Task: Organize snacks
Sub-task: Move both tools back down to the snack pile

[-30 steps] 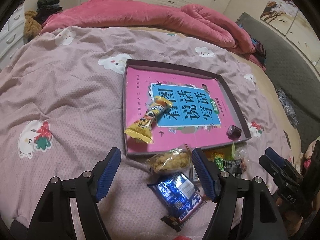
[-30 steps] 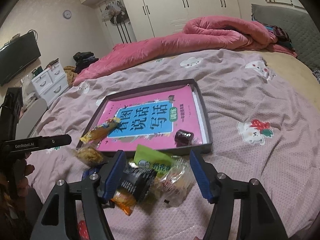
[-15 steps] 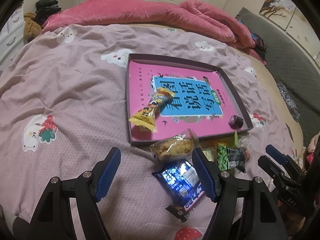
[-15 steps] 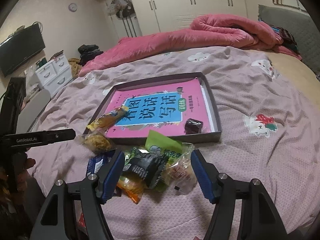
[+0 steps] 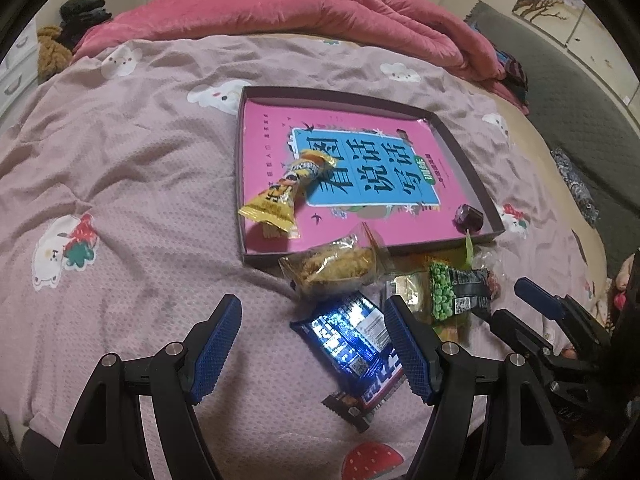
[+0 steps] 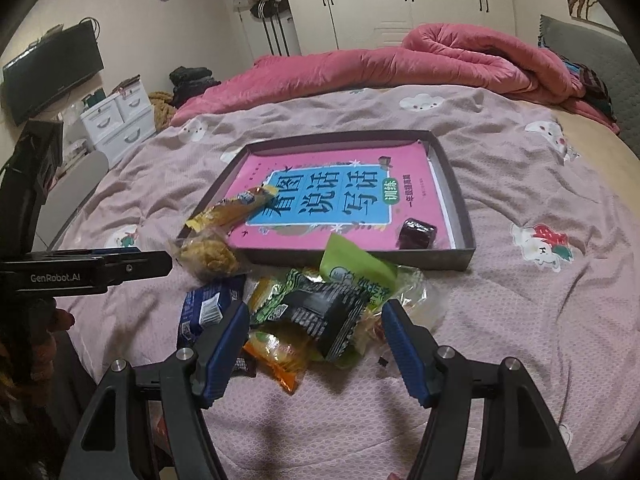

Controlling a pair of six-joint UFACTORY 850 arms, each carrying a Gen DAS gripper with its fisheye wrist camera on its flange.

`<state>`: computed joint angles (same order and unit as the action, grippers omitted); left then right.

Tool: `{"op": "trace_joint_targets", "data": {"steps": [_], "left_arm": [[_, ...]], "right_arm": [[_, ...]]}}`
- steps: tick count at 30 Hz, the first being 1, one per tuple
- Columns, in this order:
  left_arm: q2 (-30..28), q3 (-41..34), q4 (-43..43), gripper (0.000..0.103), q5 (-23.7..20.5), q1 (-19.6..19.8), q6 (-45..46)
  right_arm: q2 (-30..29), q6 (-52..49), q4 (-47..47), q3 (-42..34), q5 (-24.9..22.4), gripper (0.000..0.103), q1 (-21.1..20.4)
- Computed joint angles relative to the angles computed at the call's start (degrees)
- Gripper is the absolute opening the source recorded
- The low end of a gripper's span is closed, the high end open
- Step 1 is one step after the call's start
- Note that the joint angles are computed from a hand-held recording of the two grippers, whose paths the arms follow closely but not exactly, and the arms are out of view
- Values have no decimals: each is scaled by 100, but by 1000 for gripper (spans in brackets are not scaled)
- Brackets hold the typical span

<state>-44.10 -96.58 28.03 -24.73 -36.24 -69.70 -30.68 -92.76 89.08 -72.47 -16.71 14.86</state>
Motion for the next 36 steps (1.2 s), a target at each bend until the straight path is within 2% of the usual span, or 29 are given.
{"op": "trace_joint_targets", "data": {"steps": [4,10,29,33,34,36], "left_arm": [[-40,-8,-76,75,46,3,23],[-154,-90,-239,75,103,42,120],[-500,-436,-508,76,101,104,146],[-548,-504,-582,76,89,111,163],[-570,-540,-611,76,60,108,185],[-626,-631,-651,76,21,102,231]], "right_arm": [[-58,134,-110,-39,65,75,32],[-235,560,-511,-190,68,75,86],[-503,826,-763,-398,342,76,226],[-485,514,-516,-351,397,72,234],[-472,356,-377,-329,473,64,242],[-468,173,-205,-319,430,59,215]]}}
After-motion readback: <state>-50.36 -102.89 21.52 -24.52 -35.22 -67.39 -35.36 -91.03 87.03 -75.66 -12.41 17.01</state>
